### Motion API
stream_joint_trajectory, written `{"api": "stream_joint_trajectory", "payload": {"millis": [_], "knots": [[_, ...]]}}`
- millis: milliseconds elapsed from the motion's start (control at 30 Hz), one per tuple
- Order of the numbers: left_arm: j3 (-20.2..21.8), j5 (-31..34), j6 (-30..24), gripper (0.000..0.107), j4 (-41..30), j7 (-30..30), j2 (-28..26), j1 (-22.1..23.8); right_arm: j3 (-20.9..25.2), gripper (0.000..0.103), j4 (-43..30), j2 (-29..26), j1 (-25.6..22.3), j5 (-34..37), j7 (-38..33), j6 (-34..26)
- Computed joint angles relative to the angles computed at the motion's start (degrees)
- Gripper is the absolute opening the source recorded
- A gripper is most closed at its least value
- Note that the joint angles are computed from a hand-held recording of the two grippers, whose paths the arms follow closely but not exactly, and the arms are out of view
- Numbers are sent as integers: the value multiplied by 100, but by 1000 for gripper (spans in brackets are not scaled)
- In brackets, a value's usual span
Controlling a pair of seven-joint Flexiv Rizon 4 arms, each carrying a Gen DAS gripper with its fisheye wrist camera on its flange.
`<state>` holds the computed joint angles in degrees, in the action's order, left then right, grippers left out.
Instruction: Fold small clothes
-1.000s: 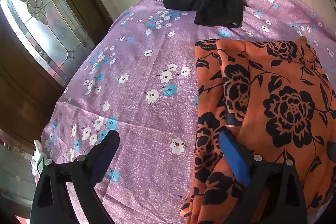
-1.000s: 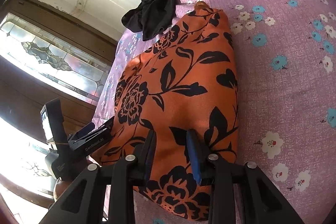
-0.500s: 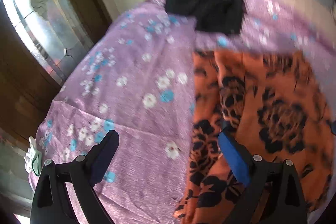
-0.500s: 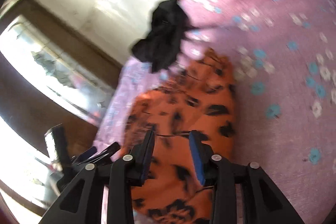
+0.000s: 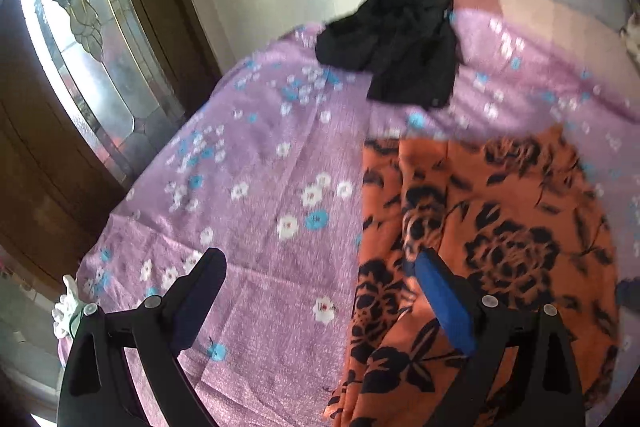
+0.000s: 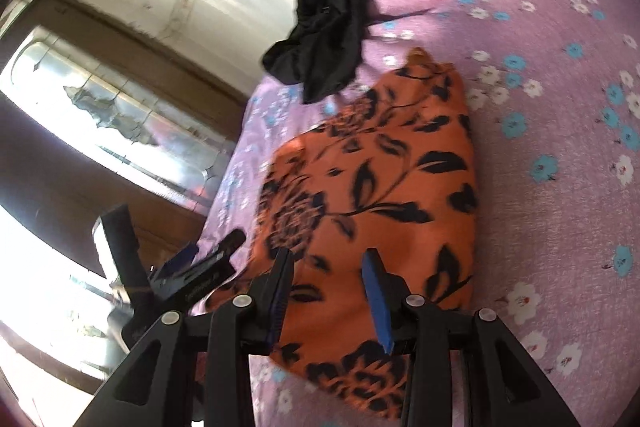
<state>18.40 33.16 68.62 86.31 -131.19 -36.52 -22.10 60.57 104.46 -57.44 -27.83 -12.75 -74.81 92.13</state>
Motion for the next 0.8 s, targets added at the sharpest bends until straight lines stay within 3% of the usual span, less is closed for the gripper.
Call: {"api": "stream_joint_trajectory", "payload": {"millis": [267, 600, 800], "knots": [[398, 395, 494, 96, 10, -706, 109, -196, 71, 39, 83, 46, 27, 5, -160, -187], [395, 468, 544, 96, 48, -772, 150, -212, 168, 39, 32, 38, -10, 293, -471, -350], [388, 478, 511, 96, 50, -806, 158, -196, -10, 40, -158, 152, 232, 529, -650, -990]]}}
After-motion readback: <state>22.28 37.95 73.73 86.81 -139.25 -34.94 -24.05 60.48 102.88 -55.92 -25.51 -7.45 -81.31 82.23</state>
